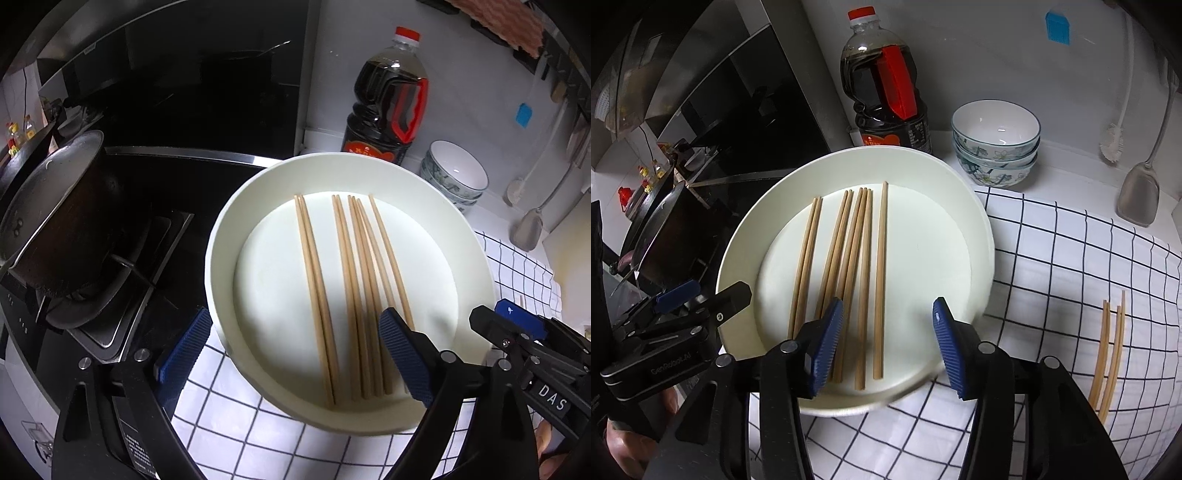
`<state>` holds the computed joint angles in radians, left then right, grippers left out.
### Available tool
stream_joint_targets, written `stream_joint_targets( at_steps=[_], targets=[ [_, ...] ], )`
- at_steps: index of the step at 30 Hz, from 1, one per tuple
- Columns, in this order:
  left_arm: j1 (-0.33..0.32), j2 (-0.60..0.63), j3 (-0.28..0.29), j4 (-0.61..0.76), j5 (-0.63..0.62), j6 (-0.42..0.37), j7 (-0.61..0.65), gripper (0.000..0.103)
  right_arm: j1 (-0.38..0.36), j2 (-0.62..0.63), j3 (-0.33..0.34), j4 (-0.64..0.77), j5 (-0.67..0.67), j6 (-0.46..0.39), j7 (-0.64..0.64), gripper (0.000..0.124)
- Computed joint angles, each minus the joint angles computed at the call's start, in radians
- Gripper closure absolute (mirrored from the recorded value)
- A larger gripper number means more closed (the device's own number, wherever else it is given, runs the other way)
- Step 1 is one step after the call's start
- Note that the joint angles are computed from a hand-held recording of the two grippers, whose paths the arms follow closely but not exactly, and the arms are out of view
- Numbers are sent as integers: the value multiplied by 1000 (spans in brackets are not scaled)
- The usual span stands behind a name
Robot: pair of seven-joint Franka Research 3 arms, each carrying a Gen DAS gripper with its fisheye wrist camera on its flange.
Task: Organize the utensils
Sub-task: 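Move both open tools back over the remaining chopsticks on the cloth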
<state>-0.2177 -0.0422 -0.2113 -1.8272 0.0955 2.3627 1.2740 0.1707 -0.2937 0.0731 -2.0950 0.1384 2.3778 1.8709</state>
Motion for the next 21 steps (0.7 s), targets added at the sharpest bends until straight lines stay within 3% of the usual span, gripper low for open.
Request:
stream_joint_targets(
  at_steps=[21],
  targets=[
    [-60,-89,-32,-68,24,5,-18,9,-62,-247,4,-193,-13,-10,16,66]
  ],
)
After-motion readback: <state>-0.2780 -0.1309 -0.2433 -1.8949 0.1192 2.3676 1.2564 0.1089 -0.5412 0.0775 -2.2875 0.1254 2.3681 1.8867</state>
